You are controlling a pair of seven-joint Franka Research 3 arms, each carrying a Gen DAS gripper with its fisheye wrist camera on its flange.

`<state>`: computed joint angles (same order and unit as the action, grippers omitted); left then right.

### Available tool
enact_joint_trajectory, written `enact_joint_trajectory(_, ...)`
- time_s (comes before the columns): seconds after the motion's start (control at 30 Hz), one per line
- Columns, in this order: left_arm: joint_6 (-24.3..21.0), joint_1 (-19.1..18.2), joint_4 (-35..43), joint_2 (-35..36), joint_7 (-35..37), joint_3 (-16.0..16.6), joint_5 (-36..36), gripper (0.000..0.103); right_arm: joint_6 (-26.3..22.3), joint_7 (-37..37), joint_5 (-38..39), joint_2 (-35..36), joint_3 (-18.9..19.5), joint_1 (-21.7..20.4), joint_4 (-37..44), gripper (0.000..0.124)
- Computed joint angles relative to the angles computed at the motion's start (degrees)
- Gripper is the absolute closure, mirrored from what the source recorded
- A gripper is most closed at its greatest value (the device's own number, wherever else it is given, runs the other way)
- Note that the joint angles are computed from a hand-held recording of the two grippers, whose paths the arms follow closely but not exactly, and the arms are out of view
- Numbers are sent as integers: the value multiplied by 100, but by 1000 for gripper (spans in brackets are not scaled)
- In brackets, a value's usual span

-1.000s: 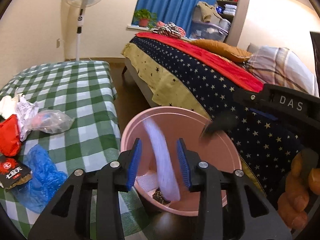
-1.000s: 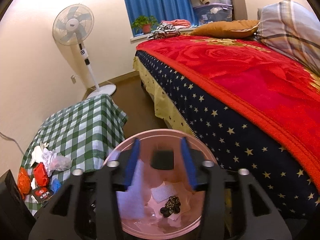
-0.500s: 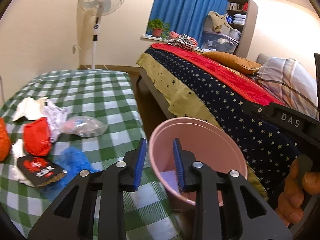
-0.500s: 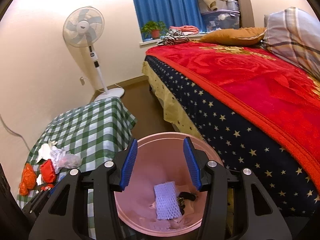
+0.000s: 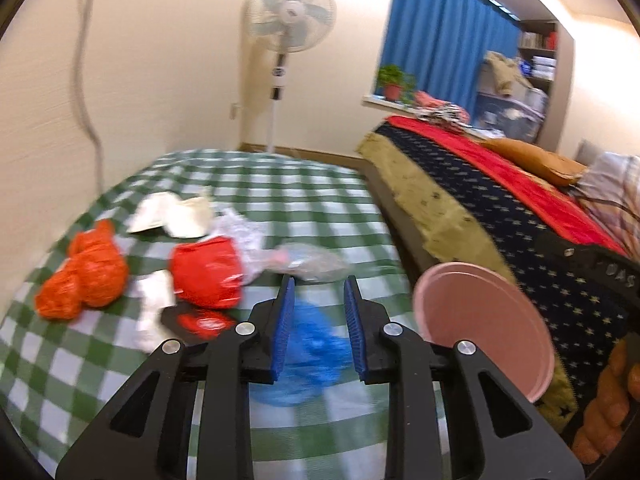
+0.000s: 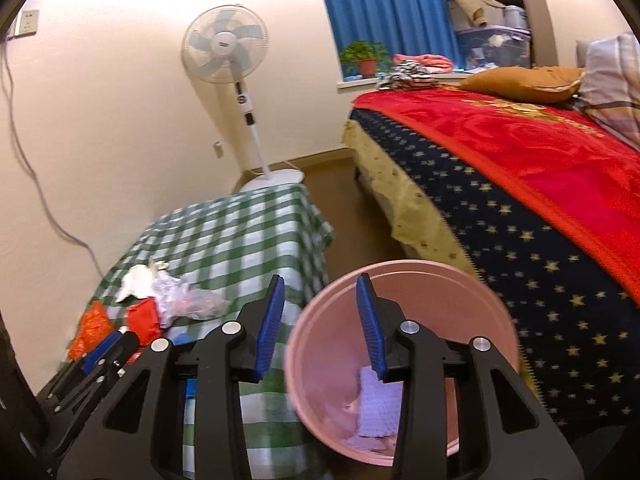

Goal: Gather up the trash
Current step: 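Move the left tool to the orange plastic bag while the right tool reaches the clear plastic bag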

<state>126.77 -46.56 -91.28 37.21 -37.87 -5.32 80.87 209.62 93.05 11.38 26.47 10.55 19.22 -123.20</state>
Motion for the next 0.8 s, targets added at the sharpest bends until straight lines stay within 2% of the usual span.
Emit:
enact_joint_trajectory(0.27,-625,101,-530,-279,-342,-105,-404,78,-154,255,-572,356,343,-169,412,90)
enact_joint_trajectory(0.53,-946,258,-808,-427,-535,-219,-634,78,-526,321,-1093,866,682,-379,1083,90)
enact_joint_trajectory(0.6,-1060,303,-894,-489,-607,-244,-736,78,-736,332,-1410,1073,962,-607,1358,90)
enact_joint_trajectory(0.8,-1487,476,-1230,-738,-926,-355,-1167,77,-1453,-182,-1533,1654,1197,-588,2260,88)
